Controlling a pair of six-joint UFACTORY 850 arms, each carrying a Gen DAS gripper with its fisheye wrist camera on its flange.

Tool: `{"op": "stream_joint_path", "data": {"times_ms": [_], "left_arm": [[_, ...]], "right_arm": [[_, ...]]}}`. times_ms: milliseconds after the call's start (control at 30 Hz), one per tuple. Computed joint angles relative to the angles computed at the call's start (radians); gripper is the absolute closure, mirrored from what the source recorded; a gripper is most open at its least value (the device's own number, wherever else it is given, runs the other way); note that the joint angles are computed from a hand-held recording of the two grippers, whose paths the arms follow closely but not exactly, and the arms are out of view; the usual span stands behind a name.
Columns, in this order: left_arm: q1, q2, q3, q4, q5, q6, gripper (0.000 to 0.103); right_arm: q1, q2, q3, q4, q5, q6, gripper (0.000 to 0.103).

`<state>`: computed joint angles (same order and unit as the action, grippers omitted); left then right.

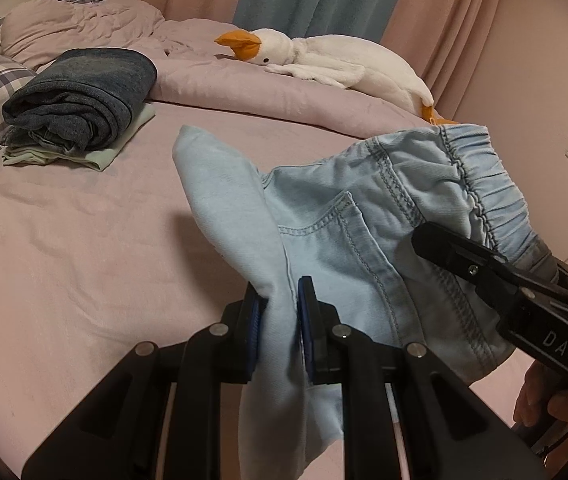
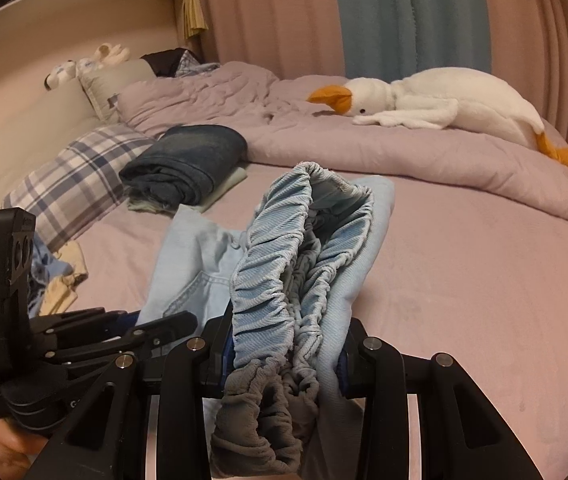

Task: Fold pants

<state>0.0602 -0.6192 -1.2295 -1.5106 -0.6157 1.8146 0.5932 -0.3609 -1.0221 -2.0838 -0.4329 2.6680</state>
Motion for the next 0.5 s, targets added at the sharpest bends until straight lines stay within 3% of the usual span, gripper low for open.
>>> {"op": "stream_joint_path", "data": {"times_ms": [500], "left_arm": [[-0.022,-0.097,-0.138,0.076,0.023,-0.092,0.088]], "right_arm": [[-0.035,-0.069,-0.085,0.028,0.028,-0.080,0.064]]}}
